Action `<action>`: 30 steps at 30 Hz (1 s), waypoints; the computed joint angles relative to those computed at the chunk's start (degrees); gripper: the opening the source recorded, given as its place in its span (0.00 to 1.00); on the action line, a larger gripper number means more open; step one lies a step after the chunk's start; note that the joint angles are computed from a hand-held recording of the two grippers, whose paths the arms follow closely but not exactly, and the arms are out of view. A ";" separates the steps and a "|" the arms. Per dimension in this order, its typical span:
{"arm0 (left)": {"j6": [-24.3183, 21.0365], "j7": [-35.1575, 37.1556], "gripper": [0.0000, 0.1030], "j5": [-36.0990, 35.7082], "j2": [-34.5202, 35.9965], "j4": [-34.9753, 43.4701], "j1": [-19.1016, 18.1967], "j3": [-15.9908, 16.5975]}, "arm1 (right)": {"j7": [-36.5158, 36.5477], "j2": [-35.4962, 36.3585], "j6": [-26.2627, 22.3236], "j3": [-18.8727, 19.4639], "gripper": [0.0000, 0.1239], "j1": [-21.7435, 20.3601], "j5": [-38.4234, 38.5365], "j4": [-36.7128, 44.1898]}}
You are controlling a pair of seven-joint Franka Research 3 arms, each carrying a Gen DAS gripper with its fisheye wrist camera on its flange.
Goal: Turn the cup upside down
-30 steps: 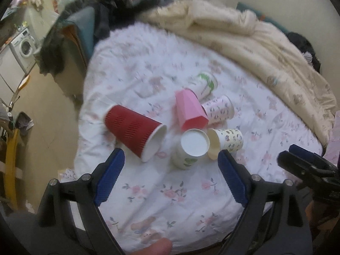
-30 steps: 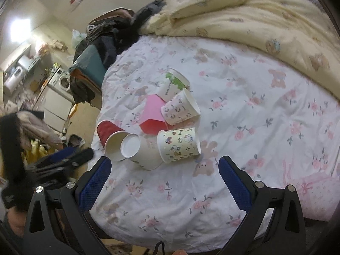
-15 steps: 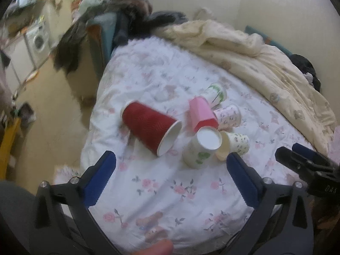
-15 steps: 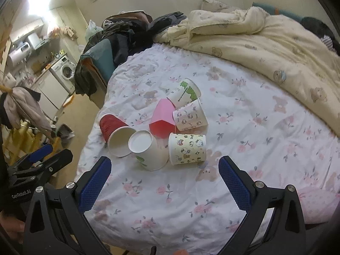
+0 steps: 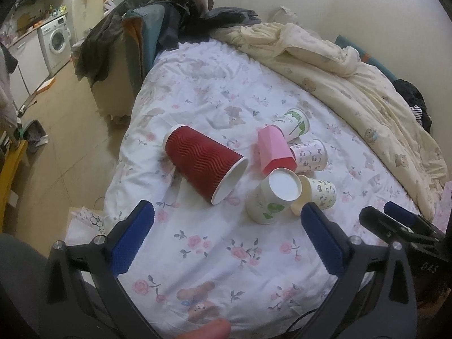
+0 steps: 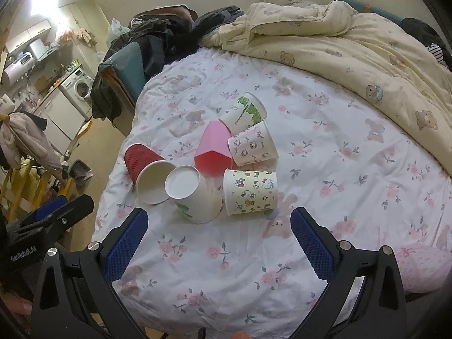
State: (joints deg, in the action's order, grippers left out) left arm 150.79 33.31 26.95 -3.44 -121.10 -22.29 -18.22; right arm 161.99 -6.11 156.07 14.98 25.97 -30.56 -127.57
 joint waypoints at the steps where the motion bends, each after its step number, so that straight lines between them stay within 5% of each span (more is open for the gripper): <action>1: 0.00 -0.08 1.00 0.26 -0.01 0.01 0.03 0.00 | 0.29 0.07 -0.12 0.09 0.83 -0.03 -0.40 0.12; 30: -0.17 0.46 1.00 0.84 0.39 0.54 -0.28 -0.05 | 0.38 -0.96 0.38 0.39 0.83 -0.65 0.24 -0.77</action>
State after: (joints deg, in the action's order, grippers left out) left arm 150.63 33.77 27.79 -3.05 -120.57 -22.58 -18.27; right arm 162.38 -7.07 156.45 15.37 25.32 -30.32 -128.35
